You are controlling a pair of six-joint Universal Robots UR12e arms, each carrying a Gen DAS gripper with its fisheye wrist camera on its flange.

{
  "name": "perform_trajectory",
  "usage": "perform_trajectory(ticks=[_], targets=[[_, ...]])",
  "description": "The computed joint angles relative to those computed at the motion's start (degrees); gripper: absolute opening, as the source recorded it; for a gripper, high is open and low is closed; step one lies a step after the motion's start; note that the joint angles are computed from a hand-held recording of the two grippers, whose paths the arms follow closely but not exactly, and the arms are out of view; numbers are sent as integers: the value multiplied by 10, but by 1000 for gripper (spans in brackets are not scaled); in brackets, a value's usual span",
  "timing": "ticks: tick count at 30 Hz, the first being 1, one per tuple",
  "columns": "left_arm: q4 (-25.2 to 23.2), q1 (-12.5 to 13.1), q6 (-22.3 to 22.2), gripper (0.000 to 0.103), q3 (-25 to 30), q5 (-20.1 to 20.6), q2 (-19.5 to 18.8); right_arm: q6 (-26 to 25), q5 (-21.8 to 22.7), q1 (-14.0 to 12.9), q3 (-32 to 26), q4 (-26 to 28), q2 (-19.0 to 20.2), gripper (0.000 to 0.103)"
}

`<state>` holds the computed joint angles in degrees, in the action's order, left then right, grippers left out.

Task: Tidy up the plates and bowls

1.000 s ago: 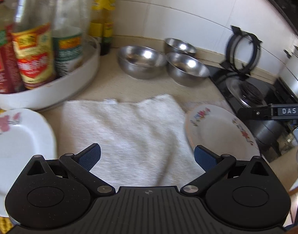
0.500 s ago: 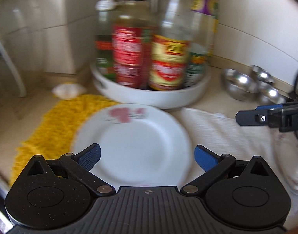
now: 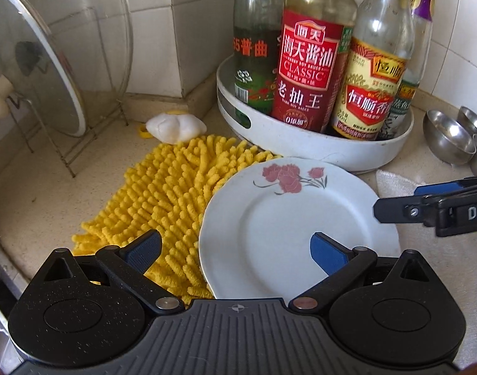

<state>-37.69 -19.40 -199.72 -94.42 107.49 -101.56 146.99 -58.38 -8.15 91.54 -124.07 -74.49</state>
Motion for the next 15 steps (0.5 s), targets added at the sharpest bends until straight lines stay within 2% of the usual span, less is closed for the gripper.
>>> perform_trajectory(ticks=[5, 10, 12, 15], targets=[[-2, 6, 3, 102, 2, -11, -5, 7, -20, 8, -3, 6, 6, 82], [1, 11, 1, 102, -1, -28, -6, 14, -27, 13, -1, -8, 6, 80], [2, 13, 0, 101, -3, -34, -6, 15, -18, 11, -1, -1, 6, 75], [3, 16, 0, 100, -4, -40, -6, 4, -23, 12, 1, -5, 4, 72]])
